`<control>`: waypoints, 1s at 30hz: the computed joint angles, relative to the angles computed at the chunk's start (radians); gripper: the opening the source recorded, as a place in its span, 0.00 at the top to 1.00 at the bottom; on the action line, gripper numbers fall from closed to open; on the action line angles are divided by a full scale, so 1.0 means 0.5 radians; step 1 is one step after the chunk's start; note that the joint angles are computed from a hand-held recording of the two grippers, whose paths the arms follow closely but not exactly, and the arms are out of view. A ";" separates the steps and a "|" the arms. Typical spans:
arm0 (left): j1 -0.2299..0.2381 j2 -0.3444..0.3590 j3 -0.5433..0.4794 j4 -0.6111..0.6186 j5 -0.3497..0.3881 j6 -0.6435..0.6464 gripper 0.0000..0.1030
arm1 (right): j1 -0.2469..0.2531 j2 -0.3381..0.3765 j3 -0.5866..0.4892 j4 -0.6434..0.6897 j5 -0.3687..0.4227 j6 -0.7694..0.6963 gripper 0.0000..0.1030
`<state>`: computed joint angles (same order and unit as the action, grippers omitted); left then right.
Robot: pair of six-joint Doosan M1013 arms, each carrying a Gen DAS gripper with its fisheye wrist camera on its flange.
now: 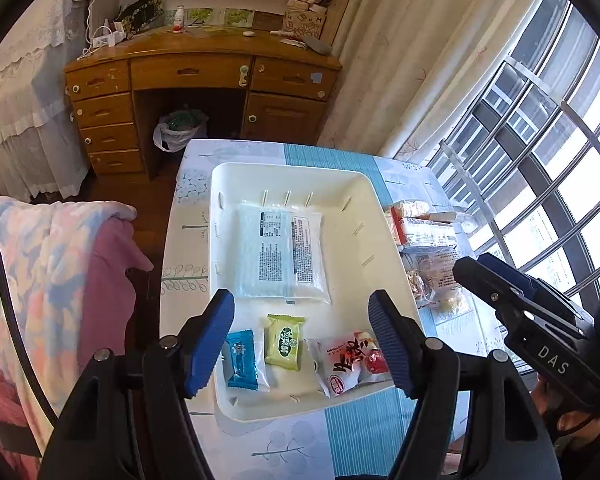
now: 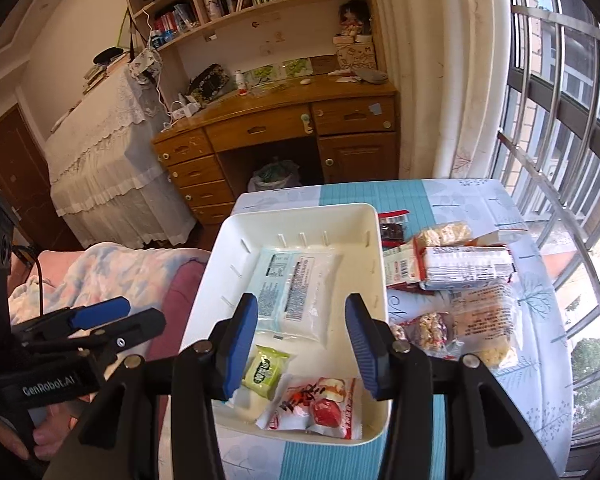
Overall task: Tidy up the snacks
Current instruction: 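Move both tools back toward the remaining snacks on the cloth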
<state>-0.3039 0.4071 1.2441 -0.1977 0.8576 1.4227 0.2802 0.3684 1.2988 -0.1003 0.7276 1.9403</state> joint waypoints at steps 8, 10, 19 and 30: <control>-0.034 0.014 -0.057 -0.025 0.036 0.075 0.21 | 0.002 -0.083 0.099 -0.320 0.049 0.155 0.48; -0.049 0.016 -0.073 -0.015 0.044 0.078 0.19 | -0.006 -0.102 0.124 -0.362 0.069 0.179 0.48; -0.118 0.053 -0.193 -0.007 0.134 0.099 0.15 | -0.083 -0.173 0.210 -0.408 0.149 0.225 0.47; -0.228 0.191 -0.447 0.051 0.261 0.081 0.15 | -0.237 -0.239 0.302 -0.357 0.087 0.238 0.31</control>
